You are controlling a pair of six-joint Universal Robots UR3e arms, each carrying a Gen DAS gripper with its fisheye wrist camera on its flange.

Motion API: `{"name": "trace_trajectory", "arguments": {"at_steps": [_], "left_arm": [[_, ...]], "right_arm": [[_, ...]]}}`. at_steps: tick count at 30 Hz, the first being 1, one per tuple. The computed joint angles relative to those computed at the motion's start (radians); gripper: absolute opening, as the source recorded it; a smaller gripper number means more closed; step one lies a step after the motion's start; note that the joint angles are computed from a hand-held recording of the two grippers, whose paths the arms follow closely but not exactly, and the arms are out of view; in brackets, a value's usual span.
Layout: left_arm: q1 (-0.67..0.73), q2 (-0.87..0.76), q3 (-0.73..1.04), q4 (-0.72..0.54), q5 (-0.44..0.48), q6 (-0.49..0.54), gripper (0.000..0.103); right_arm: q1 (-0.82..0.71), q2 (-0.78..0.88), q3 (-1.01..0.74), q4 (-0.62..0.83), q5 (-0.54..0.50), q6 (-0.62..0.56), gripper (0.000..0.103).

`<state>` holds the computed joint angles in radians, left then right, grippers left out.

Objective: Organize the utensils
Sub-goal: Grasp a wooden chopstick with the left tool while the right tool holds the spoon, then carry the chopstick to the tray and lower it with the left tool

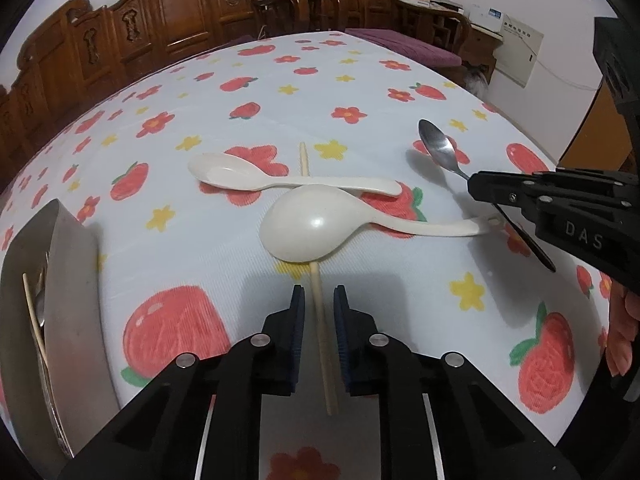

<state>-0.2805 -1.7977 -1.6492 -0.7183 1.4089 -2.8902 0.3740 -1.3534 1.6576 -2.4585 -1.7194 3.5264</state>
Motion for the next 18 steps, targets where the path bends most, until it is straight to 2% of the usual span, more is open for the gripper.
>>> {"name": "trace_trajectory", "arguments": {"at_steps": [1, 8, 18], "left_arm": [[0.000, -0.003, 0.002, 0.001, -0.001, -0.001, 0.005], [0.008, 0.020, -0.005, -0.020, 0.005, 0.022, 0.004], [0.066, 0.136, -0.039, -0.033, 0.004, 0.059, 0.004]], "right_arm": [[0.001, 0.001, 0.000, 0.000, 0.000, -0.001, 0.004], [0.021, -0.001, -0.002, -0.005, -0.006, -0.004, 0.004], [0.076, 0.011, -0.028, -0.011, 0.001, 0.007, 0.004]]}}
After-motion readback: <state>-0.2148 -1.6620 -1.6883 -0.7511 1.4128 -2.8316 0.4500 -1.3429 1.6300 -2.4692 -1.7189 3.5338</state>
